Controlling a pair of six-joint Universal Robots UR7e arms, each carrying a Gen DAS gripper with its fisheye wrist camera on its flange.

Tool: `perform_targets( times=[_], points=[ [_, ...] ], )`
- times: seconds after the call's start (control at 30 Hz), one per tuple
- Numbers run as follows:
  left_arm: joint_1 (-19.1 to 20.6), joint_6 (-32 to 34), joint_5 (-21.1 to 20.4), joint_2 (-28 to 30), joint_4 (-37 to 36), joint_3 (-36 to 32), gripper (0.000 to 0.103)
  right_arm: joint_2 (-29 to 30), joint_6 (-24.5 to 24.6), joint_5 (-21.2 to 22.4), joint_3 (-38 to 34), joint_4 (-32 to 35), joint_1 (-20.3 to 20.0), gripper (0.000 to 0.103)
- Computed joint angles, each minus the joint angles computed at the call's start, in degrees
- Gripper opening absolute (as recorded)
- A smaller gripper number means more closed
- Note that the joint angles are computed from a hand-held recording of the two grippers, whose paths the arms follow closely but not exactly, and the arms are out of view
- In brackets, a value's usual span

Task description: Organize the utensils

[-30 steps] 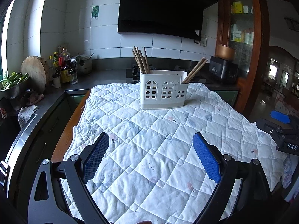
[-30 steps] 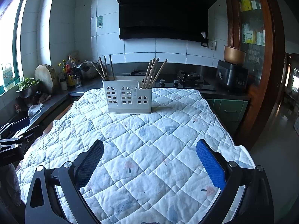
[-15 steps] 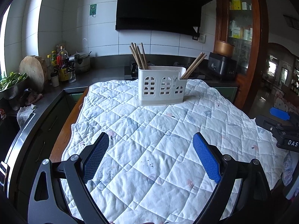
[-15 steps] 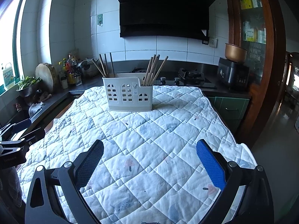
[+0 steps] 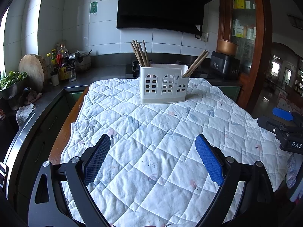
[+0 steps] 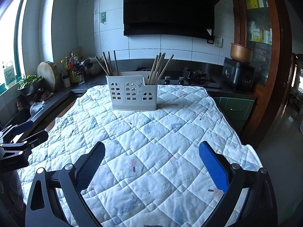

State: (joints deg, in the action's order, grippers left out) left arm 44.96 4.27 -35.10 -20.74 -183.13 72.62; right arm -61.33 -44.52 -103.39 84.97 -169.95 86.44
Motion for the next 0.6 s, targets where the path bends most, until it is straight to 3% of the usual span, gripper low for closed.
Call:
perform_targets(
  times=[0.6],
  points=[
    [0.02, -0.34, -0.23, 0.00, 0.08, 0.45, 0.091, -0.16, -0.37, 0.08, 0.31, 0.10, 0.00, 0.096]
  ],
)
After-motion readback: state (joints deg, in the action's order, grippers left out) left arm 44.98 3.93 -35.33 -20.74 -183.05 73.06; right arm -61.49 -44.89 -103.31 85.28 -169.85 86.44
